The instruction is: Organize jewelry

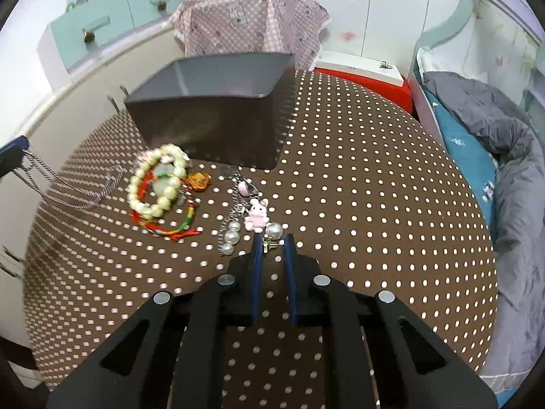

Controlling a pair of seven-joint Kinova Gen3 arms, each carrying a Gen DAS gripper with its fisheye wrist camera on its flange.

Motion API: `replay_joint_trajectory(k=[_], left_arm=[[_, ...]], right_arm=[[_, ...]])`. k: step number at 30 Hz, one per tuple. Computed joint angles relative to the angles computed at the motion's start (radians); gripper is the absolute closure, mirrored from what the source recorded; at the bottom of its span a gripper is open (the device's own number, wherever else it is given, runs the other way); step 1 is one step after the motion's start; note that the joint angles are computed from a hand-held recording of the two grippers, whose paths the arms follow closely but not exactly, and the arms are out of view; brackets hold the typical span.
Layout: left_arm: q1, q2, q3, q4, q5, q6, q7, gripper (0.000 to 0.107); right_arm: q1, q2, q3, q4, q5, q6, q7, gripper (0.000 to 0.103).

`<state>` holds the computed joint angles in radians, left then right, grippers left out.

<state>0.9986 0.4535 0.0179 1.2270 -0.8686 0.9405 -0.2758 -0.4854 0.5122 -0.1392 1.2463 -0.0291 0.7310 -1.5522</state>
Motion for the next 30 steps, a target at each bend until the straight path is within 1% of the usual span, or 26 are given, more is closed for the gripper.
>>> replay_joint_trajectory(k=[2,8,14,16,18,20,23,26,28,30], left_arm=[[0.006,-0.005,-0.005,0.002,-0.015,-0.003,0.007,0.088],[0.019,-0.017,-0.01,-0.009,-0.062,0.002,0.02,0.088],[0.022,-0.023,-0.005,-0.044,-0.102,0.019,0.003,0.088],[0.025,-0.021,-0.005,-0.064,-0.115,0.024,-0.013,0.088],[0.03,-0.018,-0.008,-0.083,-0.127,0.029,-0.024,0.088],[0.031,-0.019,-0.01,-0.096,-0.137,0.021,-0.033,0.088],[0.028,-0.016,-0.014,-0.124,-0.144,0.008,-0.053,0.088],[0.024,-0.005,-0.023,-0.165,-0.148,0.0,-0.09,0.088],[0.013,0.01,-0.027,-0.21,-0.138,-0.013,-0.131,0.088],[-0.007,0.031,-0.029,-0.267,-0.107,-0.022,-0.189,0.088]], right_arm=[[0.017,-0.023,-0.013,0.026,-0.018,-0.022,0.012,0.092],[0.054,-0.072,-0.044,0.052,-0.076,-0.043,0.057,0.092],[0.132,-0.109,-0.1,0.05,-0.198,-0.047,0.169,0.092],[0.144,-0.11,-0.109,0.027,-0.237,-0.036,0.196,0.092],[0.132,-0.106,-0.098,0.001,-0.247,-0.026,0.195,0.092],[0.149,-0.105,-0.109,-0.012,-0.284,-0.016,0.219,0.092],[0.144,-0.109,-0.102,-0.036,-0.295,-0.006,0.233,0.092],[0.132,-0.101,-0.093,-0.084,-0.292,0.009,0.24,0.092],[0.123,-0.086,-0.09,-0.132,-0.289,0.028,0.244,0.092],[0.106,-0.063,-0.08,-0.201,-0.273,0.053,0.239,0.092]])
